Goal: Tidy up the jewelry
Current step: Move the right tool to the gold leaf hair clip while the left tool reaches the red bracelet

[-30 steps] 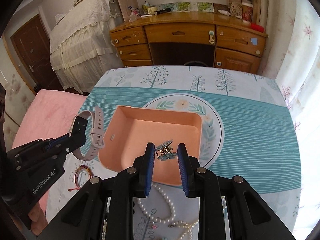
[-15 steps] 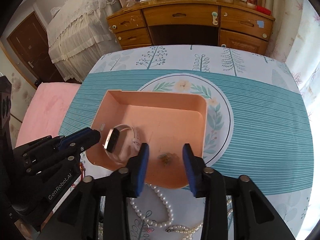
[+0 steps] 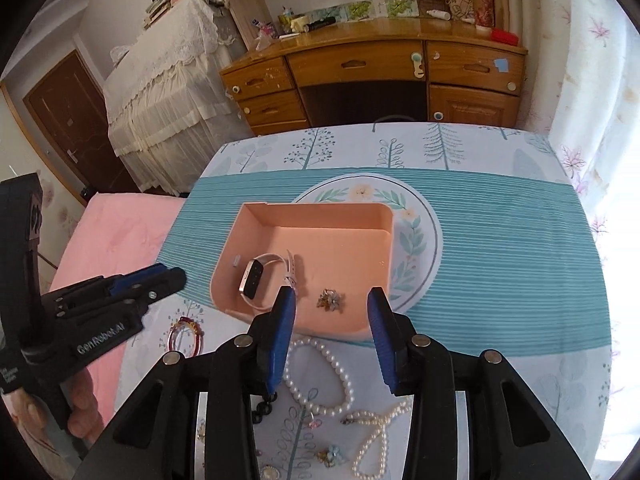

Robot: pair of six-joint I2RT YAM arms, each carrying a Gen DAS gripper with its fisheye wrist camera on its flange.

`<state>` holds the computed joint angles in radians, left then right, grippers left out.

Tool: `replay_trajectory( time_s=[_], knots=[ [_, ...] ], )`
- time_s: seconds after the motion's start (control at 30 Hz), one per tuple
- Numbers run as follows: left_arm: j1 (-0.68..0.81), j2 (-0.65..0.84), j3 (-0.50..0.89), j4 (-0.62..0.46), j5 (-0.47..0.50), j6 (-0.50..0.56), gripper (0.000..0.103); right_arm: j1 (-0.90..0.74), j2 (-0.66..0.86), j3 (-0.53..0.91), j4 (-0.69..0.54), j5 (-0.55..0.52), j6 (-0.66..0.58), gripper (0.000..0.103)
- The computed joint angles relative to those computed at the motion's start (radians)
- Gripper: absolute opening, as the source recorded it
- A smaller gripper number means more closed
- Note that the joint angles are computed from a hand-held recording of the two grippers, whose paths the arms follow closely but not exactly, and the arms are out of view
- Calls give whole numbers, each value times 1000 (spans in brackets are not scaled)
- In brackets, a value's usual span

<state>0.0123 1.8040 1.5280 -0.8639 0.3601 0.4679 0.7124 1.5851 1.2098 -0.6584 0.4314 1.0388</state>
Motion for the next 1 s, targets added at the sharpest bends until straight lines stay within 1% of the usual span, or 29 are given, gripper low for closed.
replay_trajectory(
  time_s=[0.1, 0.2, 0.3, 0.37, 0.47, 0.53, 0.63, 0.7, 0.8, 0.93, 1.0],
  knots=[
    [56, -56, -32, -14, 31, 40, 23, 80, -24, 10, -102, 100, 79, 39],
    [123, -100, -48, -46, 78, 76, 23, 155, -46, 15, -190, 158, 134, 40],
    [183, -141, -62, -83, 102, 134, 23, 223, -61, 25, -278, 186, 209, 40],
    [231, -175, -81, -97, 140, 184, 23, 271, -66, 38, -343, 202, 267, 40],
    [303, -223, -111, -118, 185, 268, 23, 339, -53, 69, -432, 199, 338, 40],
    [342, -244, -121, -147, 214, 326, 23, 384, -46, 79, -462, 199, 387, 40],
    [398, -234, -101, -233, 228, 400, 23, 431, -34, 81, -460, 183, 417, 40],
    [417, -230, -103, -260, 218, 426, 25, 461, -17, 89, -457, 175, 434, 40],
    [460, -218, -113, -295, 234, 475, 26, 486, 25, 113, -432, 167, 431, 40],
    [477, -191, -150, -303, 205, 506, 26, 470, 77, 143, -334, 121, 341, 40],
    [476, -179, -183, -284, 177, 512, 26, 459, 105, 149, -269, 85, 285, 40]
  ],
)
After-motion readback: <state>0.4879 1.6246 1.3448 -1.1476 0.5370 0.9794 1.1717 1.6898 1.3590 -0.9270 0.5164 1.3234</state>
